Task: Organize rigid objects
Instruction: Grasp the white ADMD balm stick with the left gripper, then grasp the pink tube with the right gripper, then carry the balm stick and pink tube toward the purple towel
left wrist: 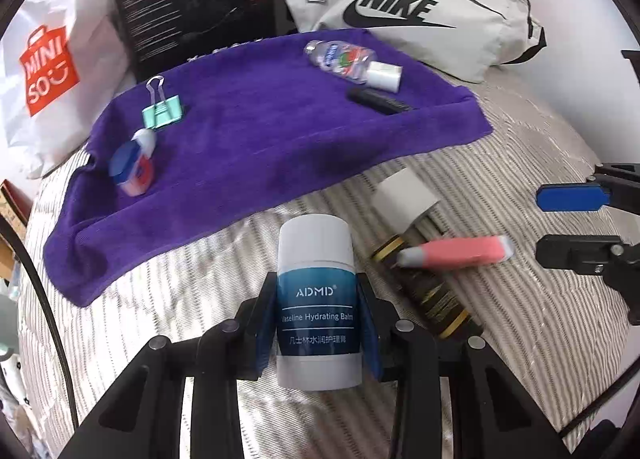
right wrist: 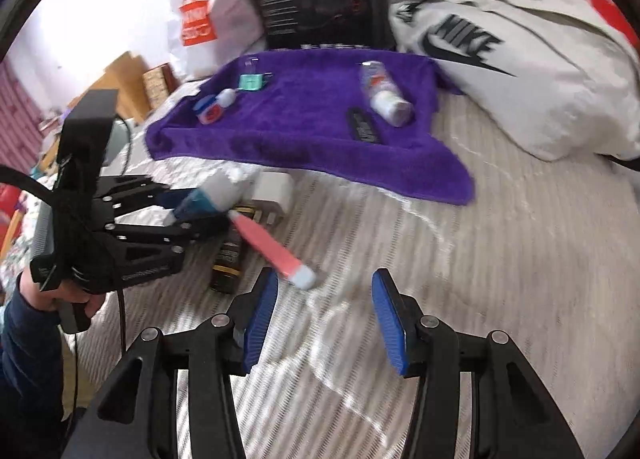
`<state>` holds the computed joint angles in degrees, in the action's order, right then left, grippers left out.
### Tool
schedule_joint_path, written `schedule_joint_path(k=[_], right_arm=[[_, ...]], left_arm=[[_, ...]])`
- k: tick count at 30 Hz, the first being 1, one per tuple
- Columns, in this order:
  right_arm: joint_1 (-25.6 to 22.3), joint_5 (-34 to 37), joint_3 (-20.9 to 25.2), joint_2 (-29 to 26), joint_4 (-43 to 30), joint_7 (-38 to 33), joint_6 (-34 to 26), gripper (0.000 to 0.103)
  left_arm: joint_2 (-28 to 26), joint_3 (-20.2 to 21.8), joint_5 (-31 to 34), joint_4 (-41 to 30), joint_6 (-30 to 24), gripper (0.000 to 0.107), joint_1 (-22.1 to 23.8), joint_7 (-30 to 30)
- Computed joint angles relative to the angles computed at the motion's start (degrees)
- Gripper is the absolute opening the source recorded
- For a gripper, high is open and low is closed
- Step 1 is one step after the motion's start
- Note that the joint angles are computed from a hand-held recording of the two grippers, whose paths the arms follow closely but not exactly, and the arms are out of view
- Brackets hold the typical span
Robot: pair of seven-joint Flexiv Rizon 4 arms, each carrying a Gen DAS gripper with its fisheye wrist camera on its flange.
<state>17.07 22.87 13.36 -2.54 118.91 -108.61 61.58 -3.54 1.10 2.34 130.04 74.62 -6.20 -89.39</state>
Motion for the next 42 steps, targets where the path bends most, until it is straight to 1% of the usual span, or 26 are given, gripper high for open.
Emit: schedule_joint_path(k=[4,6,9,11,14,15,16,17,19,20,21,22,25,27,29,31,36,40,41,42], right_arm=[[0.54,0.36,0.59,-2.07,-1.71,-2.98,-1.1,0.049],[0.75,0.08,1.03,-3.12,-2.45,-4.5,-1.67,0.049],[0.97,-1.01,1.59,-4.47,-2.86,-6.27,-1.26,0.049],[1.36,-3.06,1.68,-5.92,-3.28,-6.29,-1.01,0.049],[1.52,-5.35,2.1,-7.58,-3.3,-6.55,0.54,0.044],[1.63,-6.05,2.32,-7.91,-2.9,-6.66,2.06,0.043],[1.62,-6.62,2.56,-8.07,-2.64,-6.74,2.89,0.04],[1.78,-7.65,2.68,-8.15,-2.18,-6.53,3.76,0.039],[1.84,-9.15,3.0,-7.86,-1.27,-6.21,4.79,0.03],[1.53,-8.9,3.36,-7.7,-1.22,-6.63,4.56,0.027],[1.12,-8.23,3.74,-7.47,-1.31,-7.37,4.03,0.02],[0.85,-7.75,3.85,-7.1,-1.23,-7.48,3.61,0.016],[0.35,-7.47,2.91,-5.66,-0.52,-4.98,2.29,0.016],[0.06,-8.72,1.68,-4.46,0.58,-1.62,2.13,0.016],[-0.03,-10.9,0.52,-3.81,1.94,2.19,3.22,0.016],[-0.29,-12.28,0.08,-3.91,2.29,3.33,2.86,0.016],[0.1,-16.45,-0.04,-4.28,3.85,6.15,5.08,0.017],[0.48,-20.57,-0.25,-4.24,5.58,8.58,7.37,0.017],[0.55,-21.57,-0.33,-4.21,5.8,9.14,7.44,0.017],[0.58,-22.2,-0.39,-4.25,5.7,9.79,7.14,0.017]], left_arm=[[1.19,1.0,-0.32,1.09,-0.32,0.034,1.07,-0.8],[1.65,0.76,-3.96,2.41,0.42,0.034,1.62,1.96],[1.93,0.55,-7.01,3.58,1.49,0.034,1.96,3.74],[1.96,0.49,-7.33,3.75,1.73,0.034,2.02,3.66],[1.89,0.48,-6.5,3.58,1.74,0.034,2.06,2.84],[1.95,0.49,-6.61,3.67,1.78,0.035,2.08,2.94],[1.96,0.46,-6.68,3.66,1.72,0.035,2.08,3.03],[1.92,0.42,-6.82,3.64,1.69,0.035,2.09,3.15],[2.03,0.33,-7.98,4.01,1.98,0.035,2.09,4.17],[2.06,0.32,-8.14,4.07,2.05,0.035,2.08,4.34],[2.04,0.35,-7.86,3.97,1.97,0.035,2.08,4.07],[2.02,0.35,-7.79,3.93,1.94,0.035,2.08,3.88],[2.3,0.57,-6.42,3.78,1.49,0.035,2.15,2.55],[2.38,0.64,-5.06,3.57,1.29,0.035,2.19,1.14],[2.31,0.74,-2.45,2.8,0.53,0.035,2.27,-0.79],[2.29,0.8,-0.3,2.08,-0.29,0.035,2.32,-2.38],[2.12,0.78,0.89,1.5,-0.9,0.035,2.42,-3.38],[1.6,0.91,1.94,1.72,1.1,0.035,2.35,-5.22],[1.56,0.98,3.07,1.54,1.18,0.035,2.31,-5.31],[1.61,0.97,2.73,1.64,1.21,0.034,2.34,-4.76]])
